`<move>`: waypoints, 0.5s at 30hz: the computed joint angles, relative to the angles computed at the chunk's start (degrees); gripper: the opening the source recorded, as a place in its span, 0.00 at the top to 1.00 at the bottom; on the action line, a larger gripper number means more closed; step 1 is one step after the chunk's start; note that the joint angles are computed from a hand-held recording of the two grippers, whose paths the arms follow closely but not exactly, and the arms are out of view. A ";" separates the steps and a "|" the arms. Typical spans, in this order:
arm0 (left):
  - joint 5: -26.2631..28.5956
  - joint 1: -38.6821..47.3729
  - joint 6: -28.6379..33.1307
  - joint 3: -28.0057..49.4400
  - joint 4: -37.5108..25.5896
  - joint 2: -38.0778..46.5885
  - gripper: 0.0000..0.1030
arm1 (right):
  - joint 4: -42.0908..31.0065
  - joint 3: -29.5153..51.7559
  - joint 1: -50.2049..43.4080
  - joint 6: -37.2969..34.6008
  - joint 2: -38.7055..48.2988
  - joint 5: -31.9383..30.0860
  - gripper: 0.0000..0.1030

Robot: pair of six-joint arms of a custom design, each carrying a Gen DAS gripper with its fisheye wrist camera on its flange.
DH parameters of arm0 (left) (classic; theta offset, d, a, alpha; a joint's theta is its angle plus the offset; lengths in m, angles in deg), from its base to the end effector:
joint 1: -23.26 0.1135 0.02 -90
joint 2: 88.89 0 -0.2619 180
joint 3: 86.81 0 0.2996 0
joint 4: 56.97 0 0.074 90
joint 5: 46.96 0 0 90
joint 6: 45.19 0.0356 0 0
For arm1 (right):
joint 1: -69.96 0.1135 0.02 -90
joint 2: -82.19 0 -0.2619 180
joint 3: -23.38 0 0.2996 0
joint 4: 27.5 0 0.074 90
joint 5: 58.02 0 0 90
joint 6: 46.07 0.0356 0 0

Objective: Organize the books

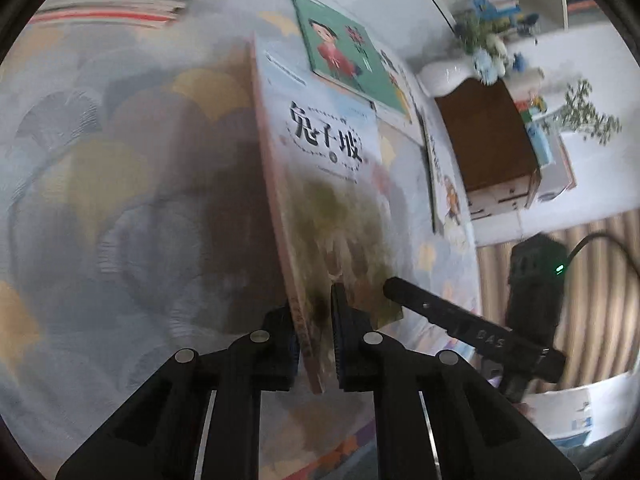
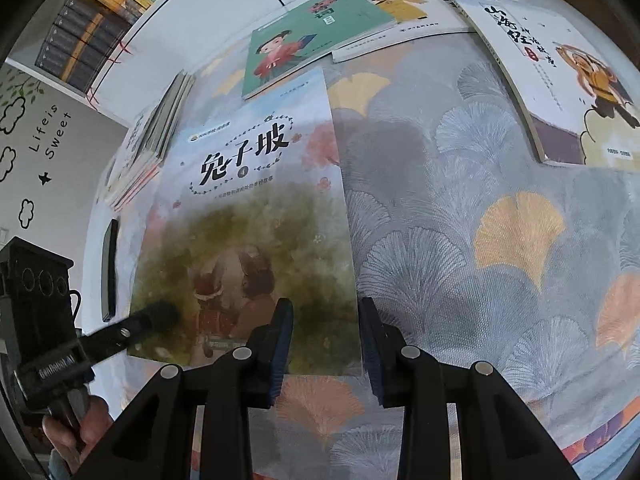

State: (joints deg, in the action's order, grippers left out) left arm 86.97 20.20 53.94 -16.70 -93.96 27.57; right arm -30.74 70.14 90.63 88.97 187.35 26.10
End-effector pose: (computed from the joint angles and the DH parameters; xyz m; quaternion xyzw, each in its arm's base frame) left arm 0.3532 -0.0436 0.0322 0.1199 0.9183 -0.3700 0.0736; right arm 0.2770 0.1084 0.0148 0.1921 0.9491 0.1745 0.1785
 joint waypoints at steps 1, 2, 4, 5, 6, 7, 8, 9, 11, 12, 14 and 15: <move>0.51 0.50 0.50 0.39 -0.44 0.13 0.91 | 0.14 -0.07 -0.23 0.29 0.03 -0.39 0.68; 1.43 0.56 -0.29 0.77 -0.38 0.03 0.91 | 0.46 -0.29 -0.83 0.51 -0.03 -1.41 0.68; 4.79 1.06 -1.37 1.85 -0.95 -0.16 0.91 | 1.32 -0.89 -3.12 0.53 -0.10 -5.30 0.66; 6.49 1.28 -1.63 2.80 -1.98 0.06 0.91 | 2.91 -1.85 -4.85 1.04 -0.25 -8.48 0.63; 8.26 1.59 -1.83 4.07 -3.19 0.64 0.91 | 5.46 -3.23 -6.53 2.17 -0.30 -11.60 0.57; 10.32 1.94 -2.39 5.42 -4.34 1.51 0.91 | 8.50 -4.70 -8.04 3.66 -0.18 -14.16 0.56; 11.78 2.16 -2.97 6.09 -4.87 2.15 0.91 | 12.41 -6.53 -9.68 5.45 0.12 -16.62 0.56; 13.63 2.44 -3.64 7.27 -5.83 3.05 0.91 | 16.18 -8.02 -11.20 6.93 0.74 -19.06 0.56; 15.71 2.65 -4.78 8.06 -6.21 3.91 0.91 | 22.23 -9.91 -13.81 9.17 2.43 -23.13 0.55; 16.57 2.75 -5.09 8.57 -6.62 4.41 0.91 | 24.54 -10.41 -14.71 10.04 3.34 -24.54 0.53; 17.65 3.12 -5.32 8.63 -7.40 4.77 0.91 | 28.50 -10.60 -15.59 11.75 5.51 -26.68 0.52; 18.34 3.40 -5.51 9.02 -8.16 5.24 0.91 | 30.35 -10.22 -15.76 12.42 6.94 -27.84 0.52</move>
State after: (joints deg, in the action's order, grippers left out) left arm 105.31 23.60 48.43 -7.68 -102.12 32.81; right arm -0.39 59.92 74.87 101.39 194.30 -1.74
